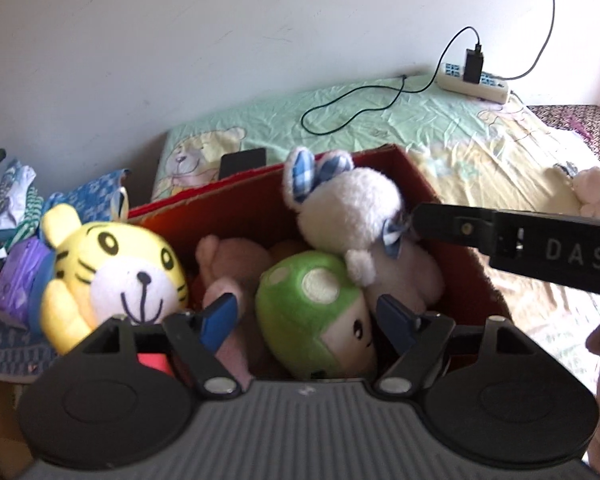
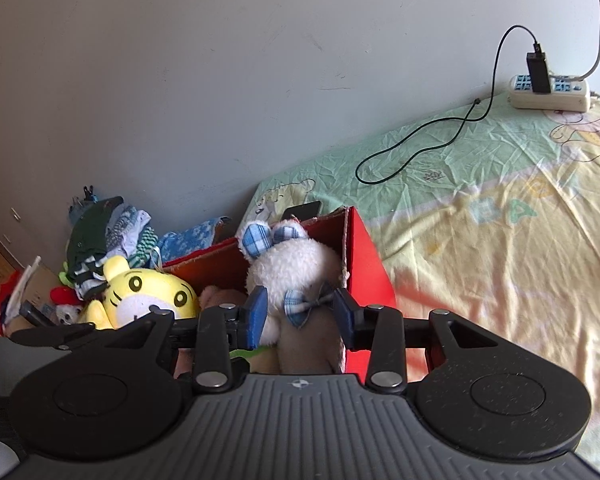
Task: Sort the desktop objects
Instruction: 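Lower the plaid-bow bunny into the box beside the green plush, open right gripper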
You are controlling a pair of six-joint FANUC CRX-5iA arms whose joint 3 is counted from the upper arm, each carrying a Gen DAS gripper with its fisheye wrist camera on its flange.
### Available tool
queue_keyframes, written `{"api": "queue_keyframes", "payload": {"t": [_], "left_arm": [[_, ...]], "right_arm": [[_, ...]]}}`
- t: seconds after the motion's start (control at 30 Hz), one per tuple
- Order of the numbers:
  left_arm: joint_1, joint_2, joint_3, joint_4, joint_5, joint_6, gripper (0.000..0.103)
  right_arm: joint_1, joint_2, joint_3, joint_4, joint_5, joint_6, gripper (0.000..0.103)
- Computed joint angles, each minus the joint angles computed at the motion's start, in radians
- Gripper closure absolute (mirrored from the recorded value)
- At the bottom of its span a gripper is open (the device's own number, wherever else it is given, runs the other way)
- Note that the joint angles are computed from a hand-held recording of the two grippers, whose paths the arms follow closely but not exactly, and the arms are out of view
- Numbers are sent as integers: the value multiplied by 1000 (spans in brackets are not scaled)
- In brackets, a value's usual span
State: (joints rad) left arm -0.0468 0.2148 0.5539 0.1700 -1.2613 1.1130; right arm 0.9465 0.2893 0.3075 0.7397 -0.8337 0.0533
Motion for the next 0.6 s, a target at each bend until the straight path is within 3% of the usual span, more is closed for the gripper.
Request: {"api": "queue_keyframes", "payload": {"t": [0.23,0.5,0.6], "left_arm": [[-4,-27,-13,-51,-16,32,14],[1,-52,-22,-69,-53,51,12],[2,-71,-38,-76,-48,54,11]], "right_arm": [[32,-4,13,2,-86,-42,59],[63,-16,10,21,-108,-81,57],[75,-15,6,49,-118,-104,43]]}}
